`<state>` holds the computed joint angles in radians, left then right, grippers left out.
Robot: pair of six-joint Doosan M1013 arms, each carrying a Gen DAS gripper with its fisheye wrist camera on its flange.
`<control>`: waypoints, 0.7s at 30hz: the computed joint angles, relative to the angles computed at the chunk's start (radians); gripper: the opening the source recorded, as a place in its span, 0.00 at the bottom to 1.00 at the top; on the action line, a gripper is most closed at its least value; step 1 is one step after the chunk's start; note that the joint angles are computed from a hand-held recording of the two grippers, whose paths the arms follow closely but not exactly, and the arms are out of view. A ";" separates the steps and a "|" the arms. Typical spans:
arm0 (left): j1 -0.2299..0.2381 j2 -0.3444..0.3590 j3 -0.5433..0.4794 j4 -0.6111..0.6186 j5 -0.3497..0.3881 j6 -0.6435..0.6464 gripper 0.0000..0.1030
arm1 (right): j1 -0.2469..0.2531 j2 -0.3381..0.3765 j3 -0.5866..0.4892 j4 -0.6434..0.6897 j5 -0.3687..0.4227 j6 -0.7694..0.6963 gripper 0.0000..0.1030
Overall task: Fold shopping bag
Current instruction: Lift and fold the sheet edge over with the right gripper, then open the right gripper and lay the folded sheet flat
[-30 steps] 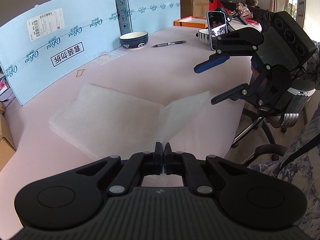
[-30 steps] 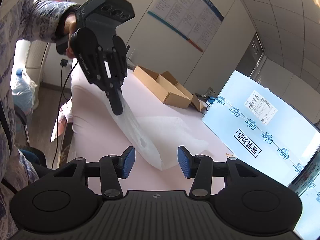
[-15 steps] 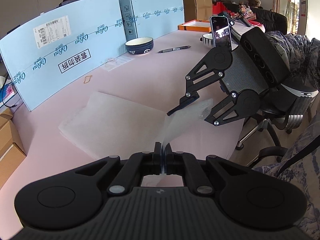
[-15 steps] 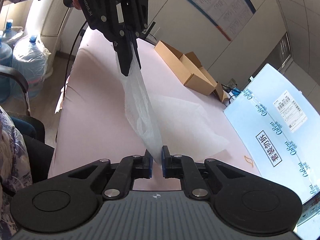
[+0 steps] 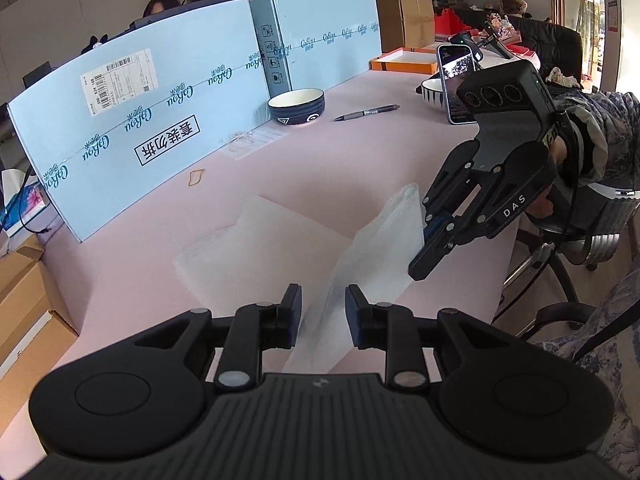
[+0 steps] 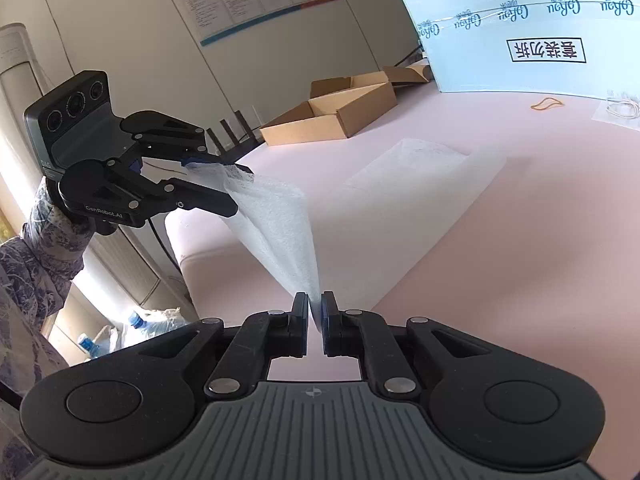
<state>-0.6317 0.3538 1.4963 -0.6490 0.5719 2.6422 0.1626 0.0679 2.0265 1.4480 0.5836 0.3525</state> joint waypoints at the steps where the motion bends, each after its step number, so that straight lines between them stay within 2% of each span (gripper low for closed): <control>1: 0.000 0.012 -0.013 0.026 0.000 -0.026 0.22 | 0.001 0.001 0.001 0.012 -0.019 0.000 0.07; 2: 0.000 0.023 -0.024 0.044 -0.002 -0.046 0.22 | 0.003 0.003 0.002 0.023 -0.042 -0.008 0.08; 7: 0.019 0.068 -0.060 0.073 0.016 -0.130 0.22 | -0.001 0.004 0.001 0.008 -0.060 -0.011 0.11; 9: 0.026 0.079 -0.066 0.105 0.025 -0.183 0.22 | 0.000 -0.007 0.019 0.113 -0.091 -0.115 0.18; 10: 0.030 0.083 -0.067 0.107 0.031 -0.198 0.22 | -0.005 -0.006 0.020 0.134 -0.079 -0.135 0.21; 15: 0.051 0.080 -0.043 -0.026 0.051 -0.146 0.22 | -0.008 0.015 -0.004 0.117 -0.069 -0.136 0.21; 16: 0.051 0.074 -0.033 -0.040 0.045 -0.136 0.22 | -0.008 0.021 -0.009 0.111 -0.069 -0.130 0.25; 21: 0.053 0.033 0.022 -0.111 0.004 -0.067 0.23 | 0.006 0.045 -0.042 0.013 -0.140 -0.007 0.28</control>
